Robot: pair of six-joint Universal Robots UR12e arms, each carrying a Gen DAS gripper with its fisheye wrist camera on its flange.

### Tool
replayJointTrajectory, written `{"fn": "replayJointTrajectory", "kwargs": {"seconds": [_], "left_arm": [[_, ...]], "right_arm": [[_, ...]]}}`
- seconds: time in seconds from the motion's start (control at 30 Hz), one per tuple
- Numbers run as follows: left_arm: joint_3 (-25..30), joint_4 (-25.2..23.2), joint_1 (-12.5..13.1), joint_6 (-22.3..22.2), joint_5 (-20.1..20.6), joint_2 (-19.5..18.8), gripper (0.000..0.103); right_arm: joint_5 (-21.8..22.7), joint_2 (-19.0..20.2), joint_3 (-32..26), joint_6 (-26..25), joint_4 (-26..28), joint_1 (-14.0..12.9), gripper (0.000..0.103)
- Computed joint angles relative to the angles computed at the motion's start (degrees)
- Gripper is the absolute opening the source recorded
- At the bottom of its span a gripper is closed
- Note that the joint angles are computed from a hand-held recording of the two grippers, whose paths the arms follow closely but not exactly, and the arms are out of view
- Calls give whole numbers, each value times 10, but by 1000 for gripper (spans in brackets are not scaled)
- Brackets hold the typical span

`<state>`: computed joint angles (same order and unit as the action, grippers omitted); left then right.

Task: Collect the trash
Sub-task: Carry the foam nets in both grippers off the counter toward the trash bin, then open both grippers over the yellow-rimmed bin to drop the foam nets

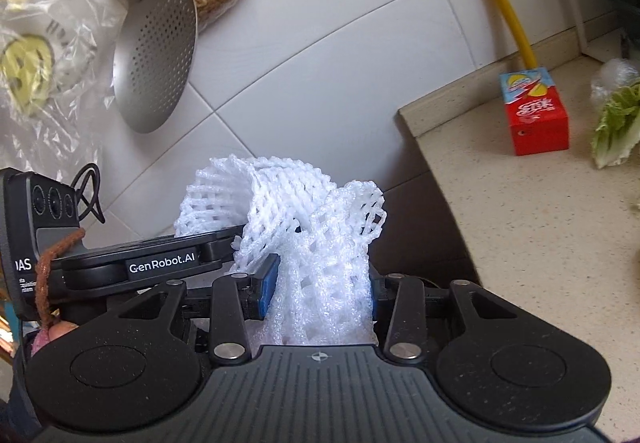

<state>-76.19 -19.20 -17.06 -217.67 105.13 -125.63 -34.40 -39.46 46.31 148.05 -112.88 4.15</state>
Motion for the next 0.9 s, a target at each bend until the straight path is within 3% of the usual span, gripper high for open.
{"fn": "replayJointTrajectory", "kwargs": {"seconds": [0.3,0.57,0.67,0.77,0.83,0.9], "left_arm": [[-13,-48,18,-46,1,-2,10],[3,-148,40,-107,-43,-32,10],[14,-200,48,-131,-60,-45,18],[27,-256,56,-164,-80,-56,34],[31,-276,61,-175,-94,-60,35],[38,-287,61,-172,-90,-65,36]], "right_arm": [[-36,41,-70,-31,67,29,48],[-107,106,-164,-33,137,53,48],[-135,133,-199,-29,157,62,49],[-154,162,-236,-11,176,68,54],[-161,185,-268,10,189,70,61],[-167,206,-296,25,200,73,62]]}}
